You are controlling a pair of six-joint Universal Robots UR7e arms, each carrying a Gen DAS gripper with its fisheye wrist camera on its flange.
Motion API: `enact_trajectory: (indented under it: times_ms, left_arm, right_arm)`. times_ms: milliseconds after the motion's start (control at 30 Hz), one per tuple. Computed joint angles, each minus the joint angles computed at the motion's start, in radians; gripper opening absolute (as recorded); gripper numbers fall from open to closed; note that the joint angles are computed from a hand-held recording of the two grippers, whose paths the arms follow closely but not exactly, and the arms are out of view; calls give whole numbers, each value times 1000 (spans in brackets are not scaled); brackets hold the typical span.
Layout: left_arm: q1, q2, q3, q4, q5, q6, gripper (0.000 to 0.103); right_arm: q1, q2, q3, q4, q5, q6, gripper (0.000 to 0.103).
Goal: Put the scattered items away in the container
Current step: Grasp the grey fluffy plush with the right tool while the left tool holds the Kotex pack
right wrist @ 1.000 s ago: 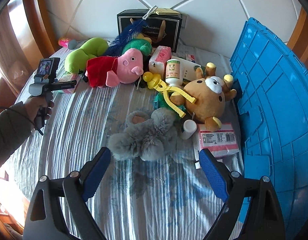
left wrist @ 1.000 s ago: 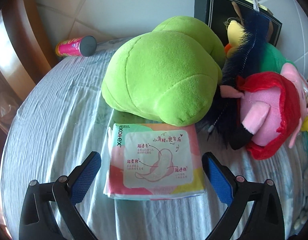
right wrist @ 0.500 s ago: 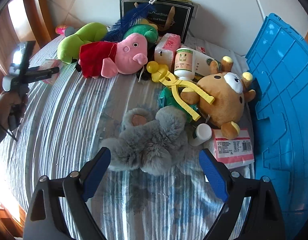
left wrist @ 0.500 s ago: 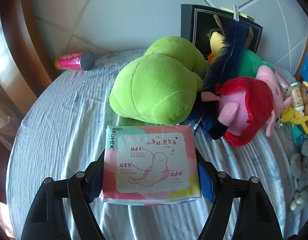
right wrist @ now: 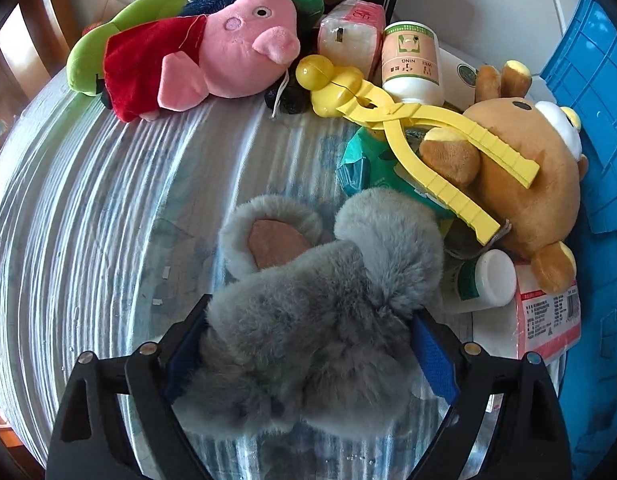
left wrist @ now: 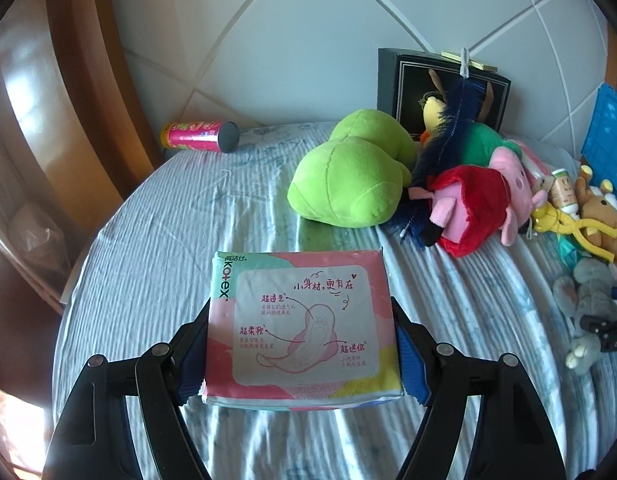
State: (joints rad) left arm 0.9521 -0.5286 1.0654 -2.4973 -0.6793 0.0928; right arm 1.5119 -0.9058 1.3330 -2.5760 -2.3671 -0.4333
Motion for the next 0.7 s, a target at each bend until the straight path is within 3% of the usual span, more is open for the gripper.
enact_trajectory:
  times_ms: [67,133,167,267,333,700]
  left_arm:
    - [-3,-19,26,6,5,-14,77]
    - [-7,-34,48,7,9,-27,77]
    - [-9,-40,58,10,9,-36,77]
    - [-16,-52,79,18,6,-56,77]
    - [-21,-54,87,20,6,-58,77]
    - [-68,-71,123,29,-8,-85,77]
  right_arm:
    - [-4,21,-18,18,-48,-16,103]
    - [-12,10,-14,9,-28,-6,99]
    - [-11,8,-10,-20,-41,-17,74]
    - [-12,-11,-11,-2,-37,-24,52]
    - [-9,-23,-1,-11,-37,-54,45]
    - [1,-120,73,37,36,-56,36]
